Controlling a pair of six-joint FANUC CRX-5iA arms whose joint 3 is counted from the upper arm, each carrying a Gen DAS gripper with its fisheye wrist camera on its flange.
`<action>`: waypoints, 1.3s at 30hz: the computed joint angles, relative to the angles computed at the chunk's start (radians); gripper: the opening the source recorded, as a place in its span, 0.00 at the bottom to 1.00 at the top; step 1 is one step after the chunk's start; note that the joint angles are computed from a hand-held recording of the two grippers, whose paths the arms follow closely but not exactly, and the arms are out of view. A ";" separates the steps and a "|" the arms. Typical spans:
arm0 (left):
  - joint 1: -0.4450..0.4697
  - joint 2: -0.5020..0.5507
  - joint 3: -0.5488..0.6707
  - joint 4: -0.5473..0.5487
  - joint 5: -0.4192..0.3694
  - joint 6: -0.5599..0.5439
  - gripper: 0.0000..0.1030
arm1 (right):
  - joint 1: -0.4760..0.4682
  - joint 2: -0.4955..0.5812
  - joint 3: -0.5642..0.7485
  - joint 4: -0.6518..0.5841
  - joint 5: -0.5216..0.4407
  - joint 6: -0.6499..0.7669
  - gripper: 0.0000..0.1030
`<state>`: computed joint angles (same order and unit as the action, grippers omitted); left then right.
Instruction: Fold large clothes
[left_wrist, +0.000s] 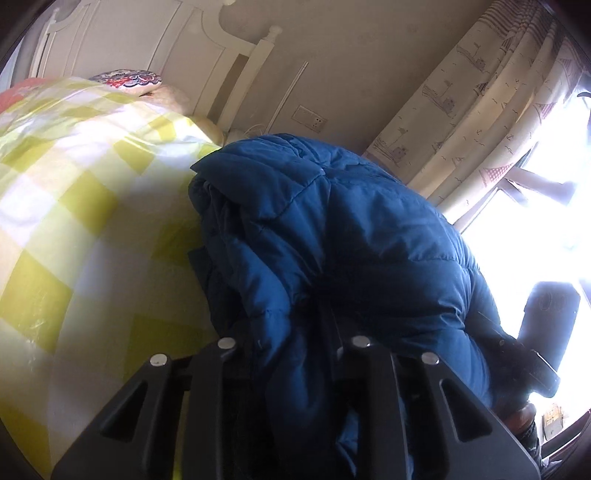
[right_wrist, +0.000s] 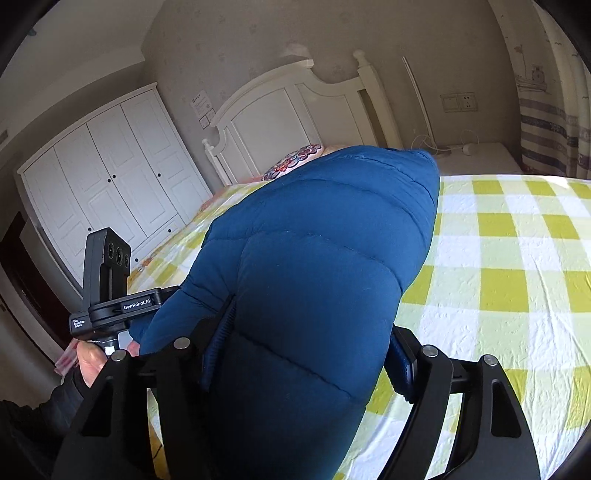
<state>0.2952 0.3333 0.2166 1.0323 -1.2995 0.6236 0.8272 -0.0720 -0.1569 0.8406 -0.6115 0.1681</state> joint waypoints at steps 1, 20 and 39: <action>-0.031 0.010 0.031 0.006 0.021 0.002 0.23 | -0.022 -0.007 -0.007 0.029 0.002 -0.010 0.73; -0.308 -0.084 0.074 -0.562 0.510 0.273 0.89 | -0.036 0.099 0.143 0.048 -0.381 0.090 0.96; -0.226 -0.342 -0.241 -0.390 0.609 0.039 0.98 | 0.251 0.072 0.041 0.181 -0.741 -0.131 0.95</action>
